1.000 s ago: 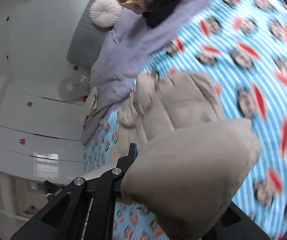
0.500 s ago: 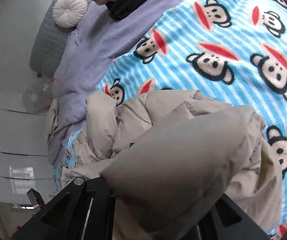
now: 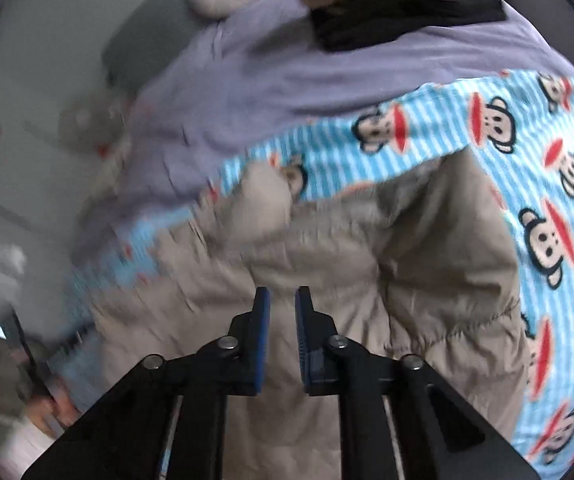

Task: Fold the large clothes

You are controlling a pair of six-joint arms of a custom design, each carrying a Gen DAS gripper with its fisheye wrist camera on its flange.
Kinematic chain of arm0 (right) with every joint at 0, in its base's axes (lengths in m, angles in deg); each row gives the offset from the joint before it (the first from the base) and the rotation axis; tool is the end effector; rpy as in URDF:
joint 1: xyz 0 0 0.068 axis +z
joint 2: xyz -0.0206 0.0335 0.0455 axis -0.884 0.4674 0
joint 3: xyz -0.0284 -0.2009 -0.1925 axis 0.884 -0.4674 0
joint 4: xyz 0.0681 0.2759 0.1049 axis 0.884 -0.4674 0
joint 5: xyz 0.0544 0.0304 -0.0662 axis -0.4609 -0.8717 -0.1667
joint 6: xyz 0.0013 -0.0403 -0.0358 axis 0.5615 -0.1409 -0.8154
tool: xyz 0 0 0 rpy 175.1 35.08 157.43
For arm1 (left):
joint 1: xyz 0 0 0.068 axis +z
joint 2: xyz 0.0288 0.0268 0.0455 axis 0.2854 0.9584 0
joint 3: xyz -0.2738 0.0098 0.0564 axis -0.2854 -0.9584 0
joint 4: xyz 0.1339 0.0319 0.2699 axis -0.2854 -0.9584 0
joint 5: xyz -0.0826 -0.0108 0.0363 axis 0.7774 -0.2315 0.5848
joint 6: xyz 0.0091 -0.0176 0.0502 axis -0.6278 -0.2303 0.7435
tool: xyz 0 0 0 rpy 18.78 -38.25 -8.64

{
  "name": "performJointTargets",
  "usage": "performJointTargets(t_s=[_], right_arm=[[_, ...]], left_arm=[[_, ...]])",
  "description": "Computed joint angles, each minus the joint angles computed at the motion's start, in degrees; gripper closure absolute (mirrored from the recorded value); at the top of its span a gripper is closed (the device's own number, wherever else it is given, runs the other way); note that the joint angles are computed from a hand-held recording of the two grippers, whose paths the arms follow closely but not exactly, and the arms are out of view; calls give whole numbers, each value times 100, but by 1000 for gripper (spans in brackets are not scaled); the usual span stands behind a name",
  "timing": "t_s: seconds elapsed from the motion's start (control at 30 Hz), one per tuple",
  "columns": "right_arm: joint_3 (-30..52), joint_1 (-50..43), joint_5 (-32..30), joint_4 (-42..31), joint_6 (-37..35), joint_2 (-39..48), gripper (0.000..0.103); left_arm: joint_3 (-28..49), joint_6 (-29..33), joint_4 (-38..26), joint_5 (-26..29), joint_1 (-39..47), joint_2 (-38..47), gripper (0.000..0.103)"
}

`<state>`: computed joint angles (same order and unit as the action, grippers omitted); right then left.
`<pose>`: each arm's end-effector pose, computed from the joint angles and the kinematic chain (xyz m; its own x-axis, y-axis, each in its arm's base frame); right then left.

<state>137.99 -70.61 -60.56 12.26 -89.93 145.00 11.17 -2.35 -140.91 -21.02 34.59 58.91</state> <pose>0.3778 -0.0403 0.3488 -0.9456 -0.0122 -0.3252 -0.1423 0.9142 0.3795 0.2489 0.0792 0.3655 -0.8662 -0.2001 -0.4578 -0.2230 0.9748 -0.0041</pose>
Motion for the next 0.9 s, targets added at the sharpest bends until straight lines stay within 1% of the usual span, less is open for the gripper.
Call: performJointTargets(t_s=[0.03, 0.07, 0.1, 0.17, 0.2, 0.27, 0.33, 0.43, 0.53, 0.7, 0.83, 0.9], right_arm=[[-226, 80, 259, 152, -153, -71, 89], [-464, 121, 581, 401, -209, -145, 90], [-625, 97, 795, 637, -214, -174, 90], [-907, -36, 1270, 1245, -111, -121, 91], [-893, -160, 1229, 1364, -50, 9, 96], [-764, -376, 1037, 1483, 248, 352, 100], [-671, -456, 911, 1593, 527, 547, 100], [-661, -376, 1102, 1870, 612, 692, 101], [-747, -297, 1281, 2129, 592, 781, 101], [-604, -305, 1342, 2199, 731, 1073, 102], [-570, -287, 1377, 2266, 737, 1190, 102], [-567, -263, 1419, 2232, 741, 1182, 102]], left_arm=[[-213, -47, 164, -124, -76, -11, 75], [-532, -85, 494, -510, -207, -25, 75], [-710, -94, 717, -710, -248, -13, 75], [-1002, -166, 1147, -776, -187, 49, 75], [-1093, -292, 1329, -749, -133, 145, 75], [-1174, -478, 1612, -795, -142, 332, 75], [-1188, -507, 1804, -968, -242, 485, 75], [-1170, -599, 2088, -1096, -306, 788, 75], [-1159, -680, 2283, -1127, -291, 998, 75], [-1117, -712, 2506, -1178, -329, 1300, 75], [-1012, -638, 2454, -1127, -316, 1447, 75], [-816, -574, 2206, -1156, -309, 1482, 75]])
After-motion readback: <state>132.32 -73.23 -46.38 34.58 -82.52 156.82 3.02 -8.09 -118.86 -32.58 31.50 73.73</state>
